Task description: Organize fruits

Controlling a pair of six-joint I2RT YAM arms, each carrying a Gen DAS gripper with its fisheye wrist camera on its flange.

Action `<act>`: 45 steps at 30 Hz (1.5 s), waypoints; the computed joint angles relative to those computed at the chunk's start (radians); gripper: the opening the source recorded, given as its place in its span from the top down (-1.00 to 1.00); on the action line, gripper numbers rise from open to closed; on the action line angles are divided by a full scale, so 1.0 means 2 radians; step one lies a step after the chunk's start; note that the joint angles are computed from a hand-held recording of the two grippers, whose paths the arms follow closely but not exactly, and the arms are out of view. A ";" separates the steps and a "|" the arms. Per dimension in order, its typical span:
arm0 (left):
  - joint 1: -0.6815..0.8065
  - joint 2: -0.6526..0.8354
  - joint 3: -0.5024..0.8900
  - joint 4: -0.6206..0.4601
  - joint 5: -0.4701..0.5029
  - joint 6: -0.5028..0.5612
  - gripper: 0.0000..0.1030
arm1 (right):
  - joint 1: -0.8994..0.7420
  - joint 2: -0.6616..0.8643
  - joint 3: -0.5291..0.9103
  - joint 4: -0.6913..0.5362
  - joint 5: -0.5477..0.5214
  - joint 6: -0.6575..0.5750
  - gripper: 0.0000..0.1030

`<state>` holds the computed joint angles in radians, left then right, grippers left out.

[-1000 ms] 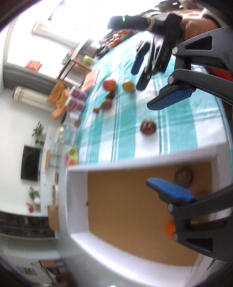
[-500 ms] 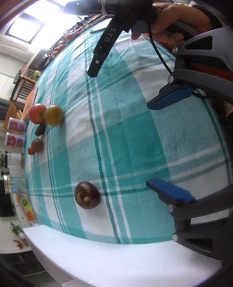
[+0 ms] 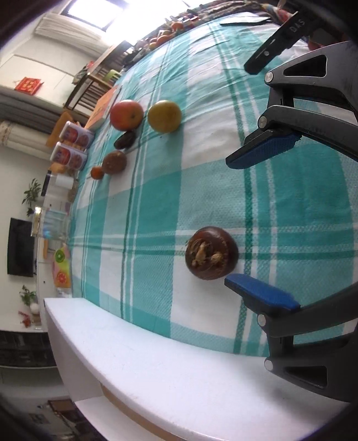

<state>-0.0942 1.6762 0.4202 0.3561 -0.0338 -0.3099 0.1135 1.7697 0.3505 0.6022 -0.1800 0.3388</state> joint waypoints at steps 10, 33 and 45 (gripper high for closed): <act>0.005 0.079 0.024 0.052 -0.044 0.035 0.06 | -0.010 0.002 -0.005 0.012 -0.016 0.004 -0.46; -0.061 0.092 0.027 0.069 -0.011 0.082 -0.62 | -0.014 -0.001 -0.006 0.009 -0.014 0.005 -0.46; -0.071 0.096 0.033 0.058 -0.030 0.091 -0.69 | 0.011 -0.013 0.001 -0.005 0.020 -0.011 -0.46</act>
<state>-0.2362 1.8682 0.4860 0.4728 -0.0946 -0.1272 0.1350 1.7430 0.3531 0.5917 -0.1398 0.3170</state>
